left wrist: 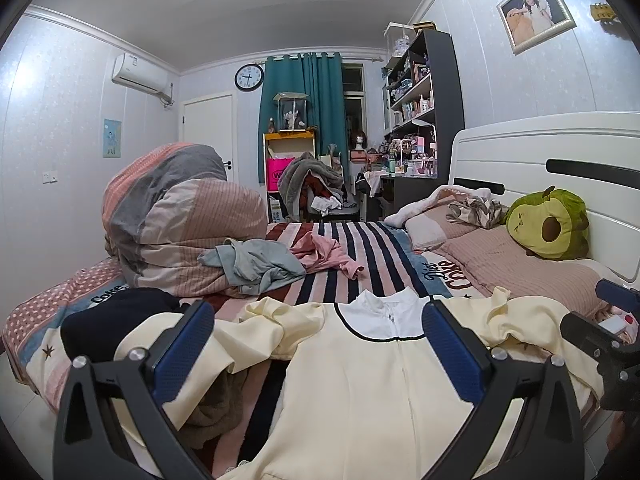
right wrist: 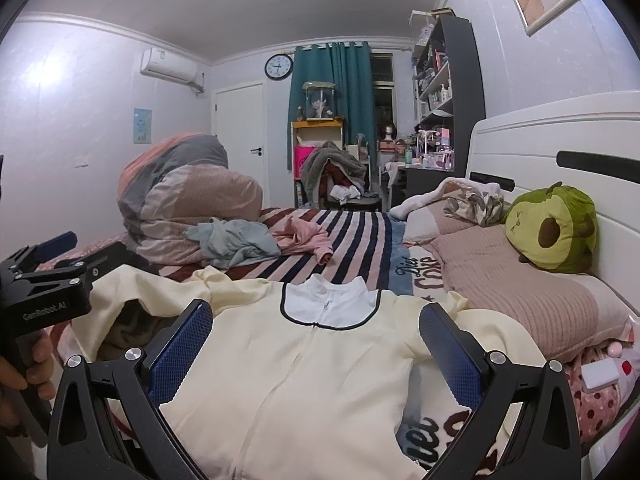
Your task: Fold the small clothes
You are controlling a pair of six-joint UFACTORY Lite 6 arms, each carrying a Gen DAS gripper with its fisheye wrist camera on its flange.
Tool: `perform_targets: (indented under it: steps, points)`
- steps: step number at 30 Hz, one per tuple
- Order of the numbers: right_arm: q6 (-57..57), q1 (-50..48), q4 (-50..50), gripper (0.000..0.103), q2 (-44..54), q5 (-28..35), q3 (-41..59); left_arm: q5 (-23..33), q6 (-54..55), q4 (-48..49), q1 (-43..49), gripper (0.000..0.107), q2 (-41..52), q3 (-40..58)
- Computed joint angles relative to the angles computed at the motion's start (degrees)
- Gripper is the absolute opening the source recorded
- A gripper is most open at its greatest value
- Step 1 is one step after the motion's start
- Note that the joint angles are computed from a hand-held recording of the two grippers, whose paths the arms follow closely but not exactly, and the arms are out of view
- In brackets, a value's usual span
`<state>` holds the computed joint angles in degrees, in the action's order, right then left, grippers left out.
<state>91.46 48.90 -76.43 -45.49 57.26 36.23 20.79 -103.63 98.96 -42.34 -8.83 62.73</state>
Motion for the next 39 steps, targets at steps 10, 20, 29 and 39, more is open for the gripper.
perform_targets:
  steps: [10, 20, 29, 39]
  points:
    - [0.5, 0.4, -0.2, 0.102, 0.3, 0.2, 0.0, 0.5, 0.4, -0.5, -0.6, 0.102, -0.1, 0.0]
    - [0.7, 0.5, -0.2, 0.102, 0.6, 0.4, 0.1, 0.9, 0.9, -1.0, -0.9, 0.102, 0.1, 0.3]
    - [0.4, 0.3, 0.0, 0.102, 0.3, 0.3, 0.0, 1.1, 0.7, -0.9, -1.1, 0.102, 0.2, 0.3]
    - [0.6, 0.2, -0.1, 0.102, 0.3, 0.1, 0.0, 1.1, 0.0, -0.4, -1.1, 0.102, 0.1, 0.1]
